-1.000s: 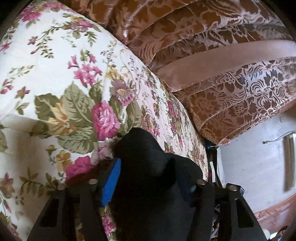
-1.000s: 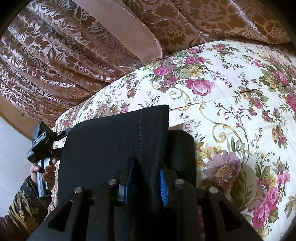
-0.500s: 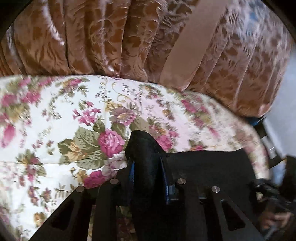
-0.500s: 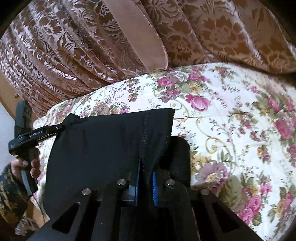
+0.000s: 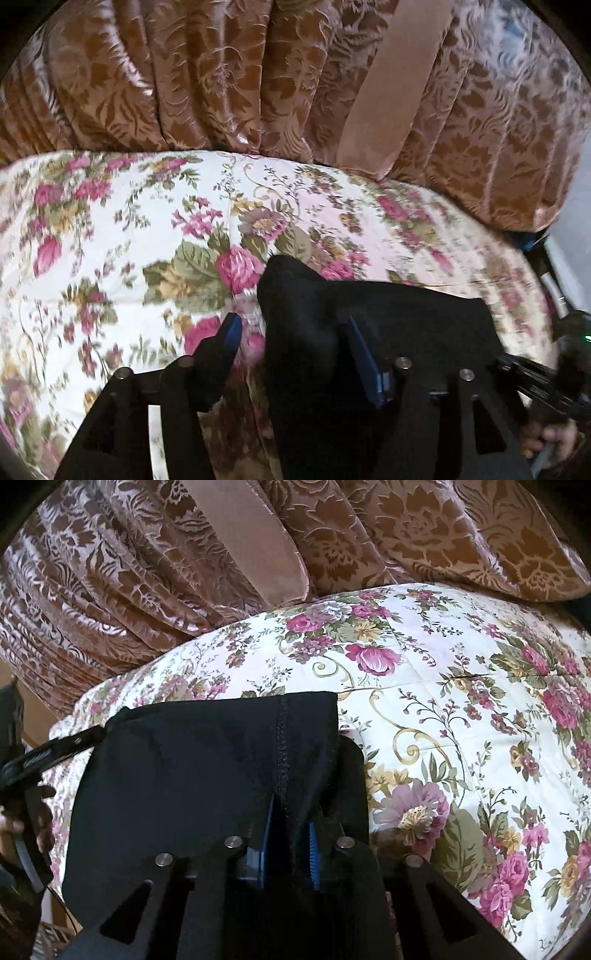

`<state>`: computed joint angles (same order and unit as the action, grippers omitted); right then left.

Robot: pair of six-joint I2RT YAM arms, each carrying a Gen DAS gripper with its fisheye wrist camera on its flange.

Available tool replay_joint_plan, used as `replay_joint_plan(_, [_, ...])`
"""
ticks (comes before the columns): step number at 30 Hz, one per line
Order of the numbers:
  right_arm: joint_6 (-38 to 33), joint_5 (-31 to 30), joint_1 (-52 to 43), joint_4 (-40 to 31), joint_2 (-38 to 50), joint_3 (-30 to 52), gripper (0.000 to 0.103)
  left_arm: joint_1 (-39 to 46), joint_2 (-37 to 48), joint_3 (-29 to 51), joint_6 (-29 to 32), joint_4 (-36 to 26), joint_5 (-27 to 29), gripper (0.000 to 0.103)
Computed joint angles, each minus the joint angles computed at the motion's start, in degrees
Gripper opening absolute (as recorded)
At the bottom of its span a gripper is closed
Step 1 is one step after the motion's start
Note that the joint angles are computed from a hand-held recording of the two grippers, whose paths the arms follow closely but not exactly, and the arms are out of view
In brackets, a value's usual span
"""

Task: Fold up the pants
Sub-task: 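Lift the black pants bundle with both grippers and fold it over itself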

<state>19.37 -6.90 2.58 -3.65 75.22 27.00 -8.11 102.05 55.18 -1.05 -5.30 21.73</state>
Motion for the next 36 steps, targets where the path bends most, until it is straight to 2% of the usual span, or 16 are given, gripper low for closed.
replay_joint_plan(4, [0.6, -2.2, -1.2, 1.3, -1.2, -1.3, 0.028, 3.7, -2.9, -4.7, 2.4, 0.0, 6.6, 0.071])
replay_joint_plan(9, [1.7, -8.8, -4.6, 1.5, -5.0, -3.7, 0.042, 7.0, -3.0, -8.2, 6.0, -1.4, 12.9, 0.075])
replay_joint_plan(11, [1.1, -10.7, -6.2, 1.1, -6.4, -4.5, 0.053, 8.1, -2.8, -9.1, 6.6, -1.6, 15.0, 0.076])
replay_joint_plan(16, [0.0, -12.7, -9.6, -1.5, -8.4, -6.2, 0.059, 10.1, -1.1, -9.6, 6.9, -2.9, 19.9, 0.076])
replay_joint_plan(24, [-1.3, -27.1, -18.8, 2.7, -3.0, -9.2, 0.068, 11.9, 5.1, -6.6, 8.2, -7.3, 27.3, 0.077])
replay_joint_plan(29, [-3.1, -35.2, -21.8, 5.8, 5.2, -8.5, 0.074, 12.8, 9.7, -3.4, 9.4, -10.9, 32.0, 0.080])
replay_joint_plan(36, [-3.0, -37.4, -20.5, 8.8, 9.6, -7.6, 0.074, 12.3, 12.1, -2.2, 8.2, -10.1, 36.2, 0.082])
